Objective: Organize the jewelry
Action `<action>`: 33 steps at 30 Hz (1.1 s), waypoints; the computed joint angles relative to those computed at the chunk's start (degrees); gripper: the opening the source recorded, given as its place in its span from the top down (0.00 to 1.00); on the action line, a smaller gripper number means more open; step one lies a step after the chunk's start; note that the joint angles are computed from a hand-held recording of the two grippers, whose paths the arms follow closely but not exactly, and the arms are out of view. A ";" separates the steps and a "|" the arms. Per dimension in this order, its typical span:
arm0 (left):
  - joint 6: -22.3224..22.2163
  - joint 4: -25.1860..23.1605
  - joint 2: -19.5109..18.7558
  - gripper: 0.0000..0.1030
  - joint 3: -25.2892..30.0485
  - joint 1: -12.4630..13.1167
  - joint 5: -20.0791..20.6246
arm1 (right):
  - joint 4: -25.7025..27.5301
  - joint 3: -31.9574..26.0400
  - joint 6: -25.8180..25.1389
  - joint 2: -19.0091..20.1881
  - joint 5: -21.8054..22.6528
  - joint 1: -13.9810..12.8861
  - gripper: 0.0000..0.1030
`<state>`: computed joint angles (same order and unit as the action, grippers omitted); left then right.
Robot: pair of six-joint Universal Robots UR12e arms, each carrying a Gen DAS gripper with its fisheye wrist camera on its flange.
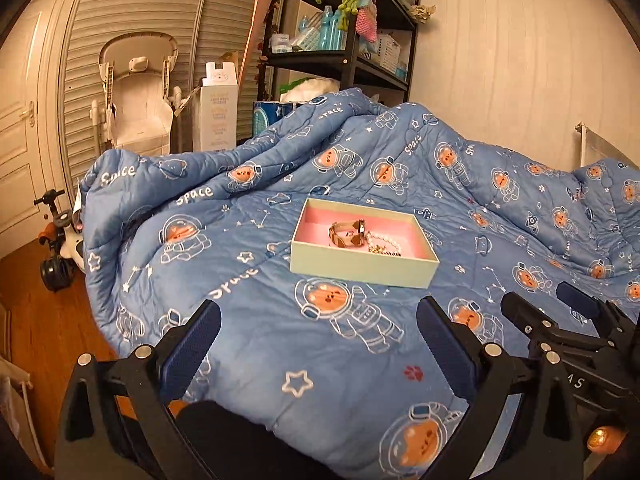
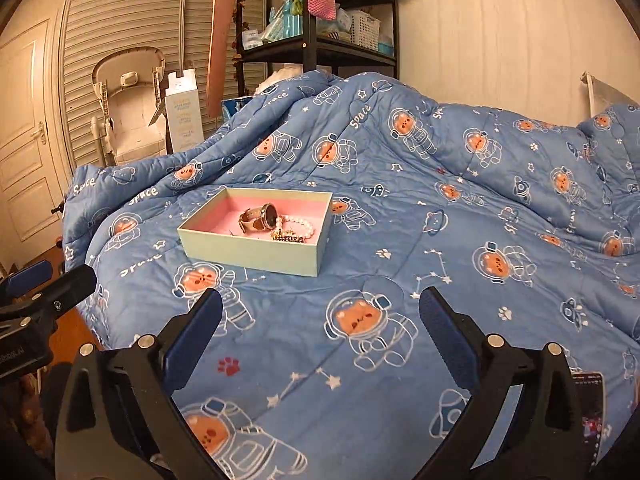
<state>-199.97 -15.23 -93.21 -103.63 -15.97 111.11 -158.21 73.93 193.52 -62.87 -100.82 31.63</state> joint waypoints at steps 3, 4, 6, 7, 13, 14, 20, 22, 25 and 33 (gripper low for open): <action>-2.25 -0.46 1.63 0.07 -1.66 -1.35 2.51 | -2.09 3.14 -1.26 -2.23 -1.53 0.58 0.06; -3.24 -0.67 2.20 0.07 -2.25 -1.67 2.68 | -2.37 4.13 -1.55 -3.05 -0.17 0.44 0.06; -4.71 -0.47 2.97 0.07 -3.18 -2.31 3.49 | -1.23 5.51 -2.17 -4.47 2.11 0.27 0.06; -4.71 -0.01 3.06 0.07 -3.48 -2.85 4.89 | -1.97 6.36 -2.19 -5.03 2.21 0.38 0.06; -3.13 1.31 3.34 0.07 -4.32 -4.53 9.27 | -6.37 8.94 -2.48 -6.41 0.70 0.65 0.06; -2.75 1.33 3.36 0.07 -4.42 -4.74 9.89 | -6.34 9.20 -1.73 -6.57 0.45 0.61 0.06; -0.38 4.24 2.96 0.07 -4.59 -5.66 11.72 | -8.25 10.08 -0.94 -6.93 -0.57 0.59 0.06; -0.35 3.46 2.81 0.07 -4.27 -5.84 12.29 | -8.17 9.97 -1.46 -6.86 0.09 0.52 0.06; -0.31 4.20 2.89 0.07 -4.47 -5.89 12.59 | -8.35 10.04 -2.16 -6.88 0.63 0.56 0.06; -2.13 3.48 3.29 0.07 -4.72 -5.70 13.18 | -8.79 10.13 -2.70 -6.91 1.20 0.58 0.06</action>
<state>-202.10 -11.75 -89.93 -108.35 -21.67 124.29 -166.99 84.07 190.82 -69.77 -99.62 32.21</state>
